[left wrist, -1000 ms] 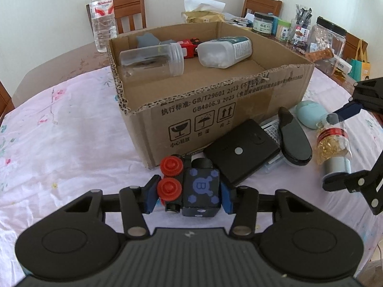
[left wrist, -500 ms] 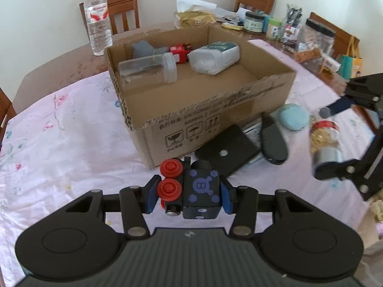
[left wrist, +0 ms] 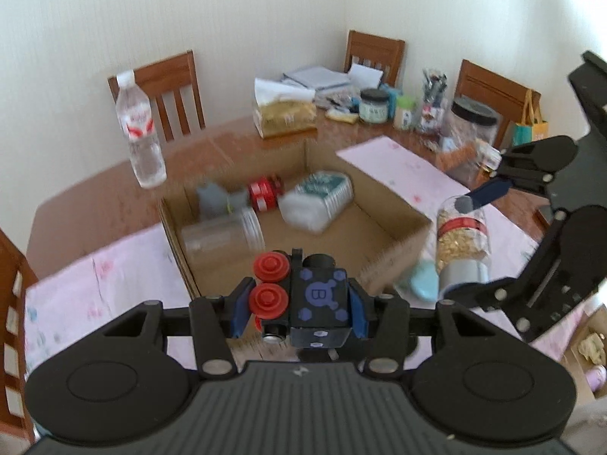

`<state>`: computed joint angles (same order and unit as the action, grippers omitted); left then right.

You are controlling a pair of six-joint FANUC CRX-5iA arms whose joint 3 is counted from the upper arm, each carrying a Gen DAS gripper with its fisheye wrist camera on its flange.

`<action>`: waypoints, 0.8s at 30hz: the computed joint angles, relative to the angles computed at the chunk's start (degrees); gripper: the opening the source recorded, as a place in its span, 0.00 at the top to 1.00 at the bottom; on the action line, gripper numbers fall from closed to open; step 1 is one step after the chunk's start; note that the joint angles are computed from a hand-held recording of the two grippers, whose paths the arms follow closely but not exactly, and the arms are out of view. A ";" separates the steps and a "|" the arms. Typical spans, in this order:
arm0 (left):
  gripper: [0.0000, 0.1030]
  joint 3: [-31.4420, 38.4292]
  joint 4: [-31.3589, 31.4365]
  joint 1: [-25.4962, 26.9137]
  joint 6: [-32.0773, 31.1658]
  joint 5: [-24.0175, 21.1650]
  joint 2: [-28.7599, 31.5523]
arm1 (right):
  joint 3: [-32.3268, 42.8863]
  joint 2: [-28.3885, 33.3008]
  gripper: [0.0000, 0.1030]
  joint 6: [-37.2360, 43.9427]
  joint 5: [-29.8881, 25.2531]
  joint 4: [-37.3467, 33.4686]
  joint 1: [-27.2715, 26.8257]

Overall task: Organize rigid objects
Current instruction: 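Carry the blue block and capsule bottle into the box and open both tools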

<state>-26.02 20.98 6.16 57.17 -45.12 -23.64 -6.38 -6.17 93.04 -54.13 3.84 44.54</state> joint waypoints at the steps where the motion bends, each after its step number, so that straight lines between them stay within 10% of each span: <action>1: 0.52 0.40 -0.16 -0.21 0.00 1.25 0.84 | 0.35 0.22 0.05 0.13 0.48 0.19 -0.13; 10: 0.51 3.30 -3.01 -0.59 5.49 6.01 7.13 | 3.20 2.68 0.05 0.47 3.05 0.65 -1.04; 14: 0.10 3.57 -9.21 -1.28 14.44 7.48 7.22 | 4.10 3.83 0.05 0.22 3.10 0.50 -1.27; 24: 0.04 2.04 -19.53 -2.92 24.86 3.32 1.15 | 6.65 7.07 0.05 -0.38 2.95 -0.15 -2.08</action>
<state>-23.98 1.45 3.24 82.02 -41.80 -22.49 0.27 0.90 92.66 -51.18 3.68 42.45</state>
